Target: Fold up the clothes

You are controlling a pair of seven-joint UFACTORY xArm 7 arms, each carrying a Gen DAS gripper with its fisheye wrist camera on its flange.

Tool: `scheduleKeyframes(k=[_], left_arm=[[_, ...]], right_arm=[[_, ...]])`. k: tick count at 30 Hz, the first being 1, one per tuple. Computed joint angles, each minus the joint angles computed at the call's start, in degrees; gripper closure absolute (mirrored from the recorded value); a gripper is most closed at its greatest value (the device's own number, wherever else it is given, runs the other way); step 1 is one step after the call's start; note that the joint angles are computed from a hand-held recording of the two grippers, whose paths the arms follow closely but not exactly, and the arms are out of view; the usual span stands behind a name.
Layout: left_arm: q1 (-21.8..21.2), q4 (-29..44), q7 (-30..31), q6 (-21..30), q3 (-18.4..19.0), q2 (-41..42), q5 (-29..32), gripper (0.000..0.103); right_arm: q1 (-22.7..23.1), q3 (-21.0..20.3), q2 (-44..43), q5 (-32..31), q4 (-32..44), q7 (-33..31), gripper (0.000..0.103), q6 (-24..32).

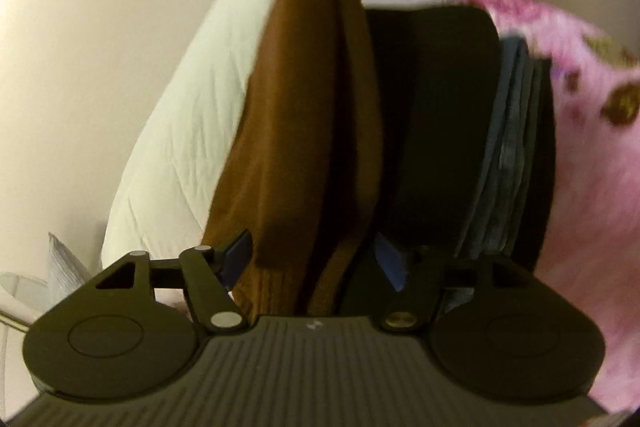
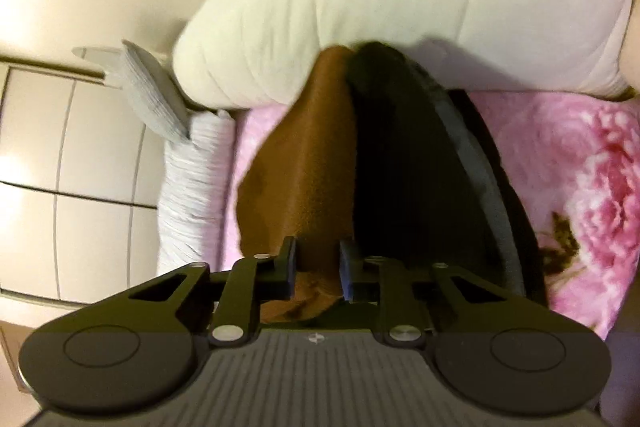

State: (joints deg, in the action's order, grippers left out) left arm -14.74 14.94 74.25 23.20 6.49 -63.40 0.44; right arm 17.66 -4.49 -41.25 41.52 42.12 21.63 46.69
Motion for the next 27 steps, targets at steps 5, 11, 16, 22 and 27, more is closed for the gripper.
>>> scheduleKeyframes(k=[5, 11, 16, 22, 27], left_arm=[[-0.9, 0.7, 1.2, -0.5, 0.4, 2.6, 0.0, 0.067], [0.2, 9.8, -6.9, 9.5, 2.4, 9.0, -6.8, 0.076], [0.7, 16.9, -10.4, 15.0, 3.6, 15.6, -11.2, 0.076], [1.6, 16.8, -7.1, 16.3, 3.0, 15.5, -11.9, 0.073], [2.1, 10.0, -3.4, 9.7, 0.7, 9.9, -9.4, 0.047]], right_arm=[[-1.5, 1.2, 1.5, -5.7, -0.6, -0.9, 0.091, 3.0], [-1.1, 5.9, -1.0, -15.8, -2.4, -11.5, 0.039, 0.6], [2.7, 14.8, -6.9, -37.5, -7.4, -32.7, 0.036, -8.9], [3.8, 22.3, -6.2, -53.9, -15.0, -48.5, 0.053, -21.9], [-4.2, 28.8, -2.9, -66.7, -17.2, -50.2, 0.054, -29.8]])
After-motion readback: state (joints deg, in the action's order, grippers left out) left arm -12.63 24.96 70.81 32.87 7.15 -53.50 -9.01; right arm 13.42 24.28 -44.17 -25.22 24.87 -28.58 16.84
